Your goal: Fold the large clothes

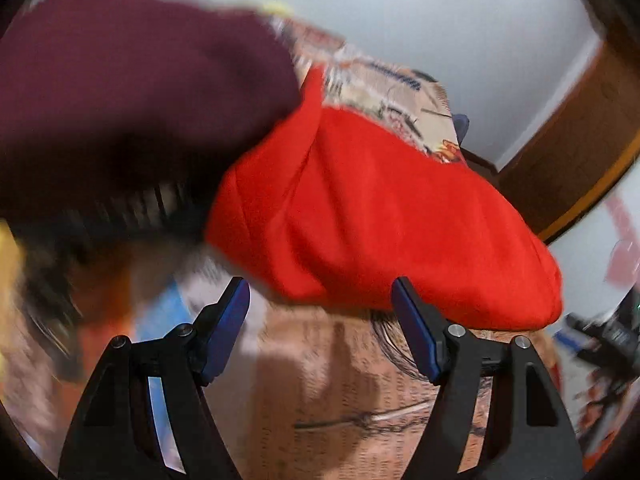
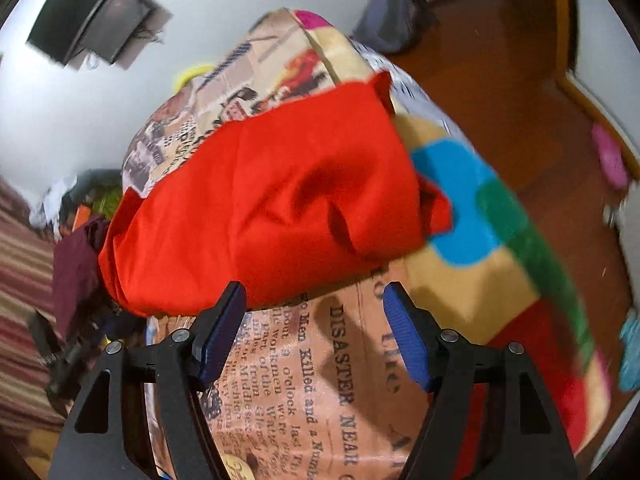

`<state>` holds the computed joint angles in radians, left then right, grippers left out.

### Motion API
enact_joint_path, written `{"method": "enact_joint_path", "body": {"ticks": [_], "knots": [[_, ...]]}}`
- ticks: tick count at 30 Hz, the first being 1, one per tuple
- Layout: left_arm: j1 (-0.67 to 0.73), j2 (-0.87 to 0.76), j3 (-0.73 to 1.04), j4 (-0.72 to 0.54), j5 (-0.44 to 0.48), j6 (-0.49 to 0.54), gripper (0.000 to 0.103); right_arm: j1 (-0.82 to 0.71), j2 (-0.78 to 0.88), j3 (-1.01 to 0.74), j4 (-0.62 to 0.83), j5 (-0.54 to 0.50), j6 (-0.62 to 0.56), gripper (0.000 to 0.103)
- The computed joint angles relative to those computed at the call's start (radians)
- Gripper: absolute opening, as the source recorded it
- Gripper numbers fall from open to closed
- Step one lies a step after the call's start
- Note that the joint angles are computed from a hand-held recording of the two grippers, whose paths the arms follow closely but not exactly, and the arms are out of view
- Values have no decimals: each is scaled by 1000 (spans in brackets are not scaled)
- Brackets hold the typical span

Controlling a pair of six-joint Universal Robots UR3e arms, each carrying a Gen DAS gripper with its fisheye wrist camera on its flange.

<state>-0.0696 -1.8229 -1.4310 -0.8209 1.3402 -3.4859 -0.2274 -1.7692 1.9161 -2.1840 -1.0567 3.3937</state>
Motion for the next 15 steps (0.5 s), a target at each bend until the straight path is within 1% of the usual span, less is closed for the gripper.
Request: {"method": "enact_joint_path", "body": {"ticks": [2, 3, 6, 8, 9, 11, 13, 15], "knots": [[41, -12, -53, 56, -100, -73, 72, 7, 30, 26, -67, 26, 69, 68], [54, -19, -73, 94, -127, -108, 72, 12, 50, 25, -90, 31, 99, 68], [86, -61, -119, 243, -186, -248, 72, 36, 134, 2, -195, 19, 211, 68], [96, -101, -107, 276, -217, -291, 72, 43, 171, -5, -256, 12, 270, 68], [94, -129, -87, 284, -214, -304, 72, 42, 189, 0, -295, 20, 303, 70], [87, -175, -47, 272, -202, -316, 72, 41, 217, 3, -346, 26, 345, 70], [80, -230, -2, 275, -194, -326, 72, 51, 244, 2, -394, 10, 370, 70], [59, -265, 35, 290, -154, -346, 72, 68, 260, -6, -424, -19, 382, 67]]}}
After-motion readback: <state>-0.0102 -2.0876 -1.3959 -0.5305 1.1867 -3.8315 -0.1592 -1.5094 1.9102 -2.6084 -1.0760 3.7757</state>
